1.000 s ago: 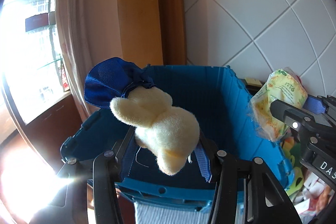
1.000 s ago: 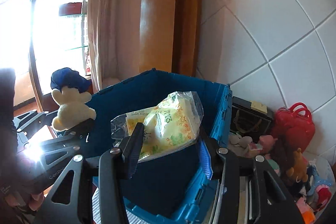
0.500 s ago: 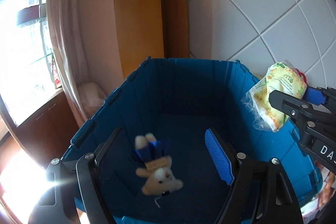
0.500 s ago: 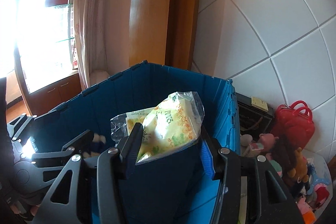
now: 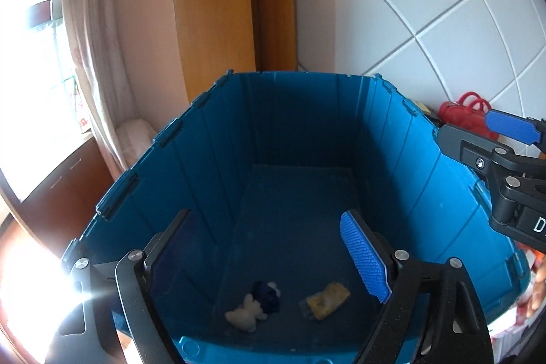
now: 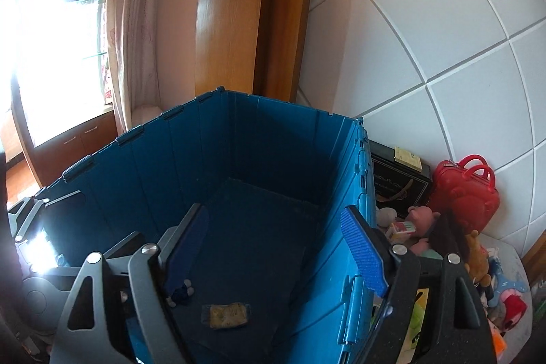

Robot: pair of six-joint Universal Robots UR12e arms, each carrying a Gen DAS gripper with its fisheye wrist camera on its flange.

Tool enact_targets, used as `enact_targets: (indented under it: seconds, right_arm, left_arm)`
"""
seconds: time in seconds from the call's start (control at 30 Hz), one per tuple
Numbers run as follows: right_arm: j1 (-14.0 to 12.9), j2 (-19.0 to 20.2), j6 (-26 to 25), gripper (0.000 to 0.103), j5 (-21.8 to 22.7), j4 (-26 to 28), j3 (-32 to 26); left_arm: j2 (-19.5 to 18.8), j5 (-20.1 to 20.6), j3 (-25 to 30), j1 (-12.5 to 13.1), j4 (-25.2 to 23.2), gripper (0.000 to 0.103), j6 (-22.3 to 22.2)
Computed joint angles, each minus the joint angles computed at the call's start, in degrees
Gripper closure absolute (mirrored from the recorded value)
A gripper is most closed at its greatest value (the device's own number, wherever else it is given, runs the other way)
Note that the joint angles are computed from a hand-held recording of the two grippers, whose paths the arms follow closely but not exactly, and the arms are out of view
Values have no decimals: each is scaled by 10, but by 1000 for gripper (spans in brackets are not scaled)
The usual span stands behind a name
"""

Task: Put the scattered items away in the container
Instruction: 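Open left tool to drop plush toy while right tool drops yellow pack into crate, then move both tools back over the cluttered table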

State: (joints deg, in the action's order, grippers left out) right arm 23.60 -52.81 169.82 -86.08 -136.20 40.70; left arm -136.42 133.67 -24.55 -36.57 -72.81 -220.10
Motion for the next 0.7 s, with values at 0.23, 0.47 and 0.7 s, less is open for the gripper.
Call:
enact_targets:
  seconds: [0.23, 0.47, 0.7]
  right_arm:
    - [-2, -23, -4, 21, -4, 15, 38]
    - [-5, -51, -13, 21, -9, 5, 79]
    - [-18, -85, -7, 21, -7, -23, 131]
  left_arm:
    - [2, -7, -3, -7, -16, 12, -8]
    - [7, -3, -7, -15, -23, 12, -12]
    - [-5, 2, 12, -28, -18, 12, -8]
